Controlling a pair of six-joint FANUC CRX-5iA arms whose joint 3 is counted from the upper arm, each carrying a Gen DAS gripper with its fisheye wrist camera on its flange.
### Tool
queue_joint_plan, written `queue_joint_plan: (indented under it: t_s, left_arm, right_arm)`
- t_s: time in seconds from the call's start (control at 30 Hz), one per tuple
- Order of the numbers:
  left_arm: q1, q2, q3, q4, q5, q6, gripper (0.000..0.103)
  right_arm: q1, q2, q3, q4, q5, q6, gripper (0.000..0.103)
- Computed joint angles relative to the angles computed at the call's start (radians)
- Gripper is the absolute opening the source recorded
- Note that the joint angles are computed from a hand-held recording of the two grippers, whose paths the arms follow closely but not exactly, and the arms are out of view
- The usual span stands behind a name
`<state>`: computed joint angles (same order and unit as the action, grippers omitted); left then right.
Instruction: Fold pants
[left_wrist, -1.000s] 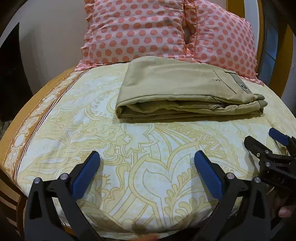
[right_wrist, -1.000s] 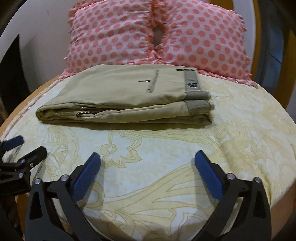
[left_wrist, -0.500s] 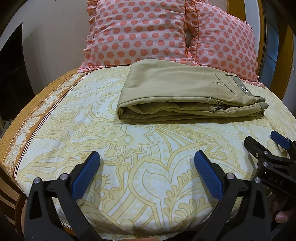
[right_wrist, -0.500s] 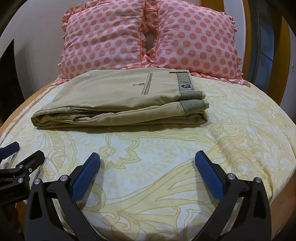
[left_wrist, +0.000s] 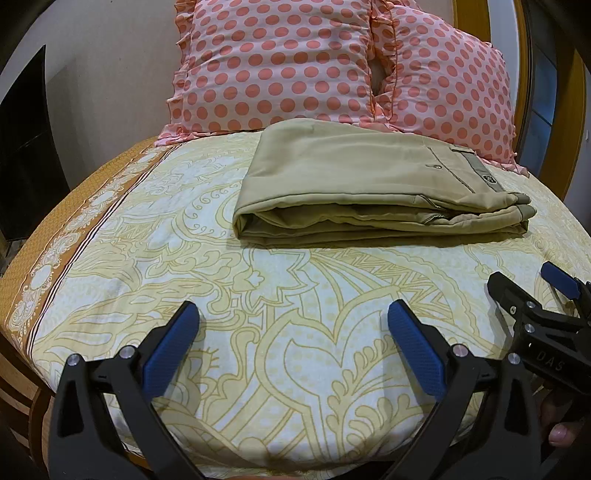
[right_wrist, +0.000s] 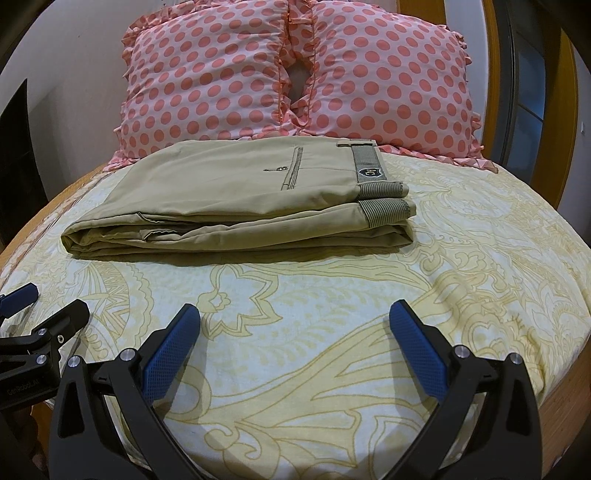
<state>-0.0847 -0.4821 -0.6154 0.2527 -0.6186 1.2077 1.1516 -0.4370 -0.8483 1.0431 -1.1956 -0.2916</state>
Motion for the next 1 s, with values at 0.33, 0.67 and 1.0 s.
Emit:
queue_joint_plan:
  t_s: [0.33, 0.67, 1.0]
  left_arm:
    - [-0.004, 0.0, 0.003, -0.009, 0.0, 0.013, 0.101]
    - [-0.004, 0.0, 0.003, -0.011, -0.001, 0.015, 0.101]
    - [-0.007, 0.001, 0.006, -0.016, -0.002, 0.022, 0.101]
  right_arm:
    - [-0.003, -0.005, -0.004, 0.002, 0.005, 0.004, 0.102]
    - [-0.004, -0.003, -0.004, 0.003, 0.006, 0.002, 0.102]
    - [-0.007, -0.003, -0.004, 0.005, 0.007, 0.003, 0.102]
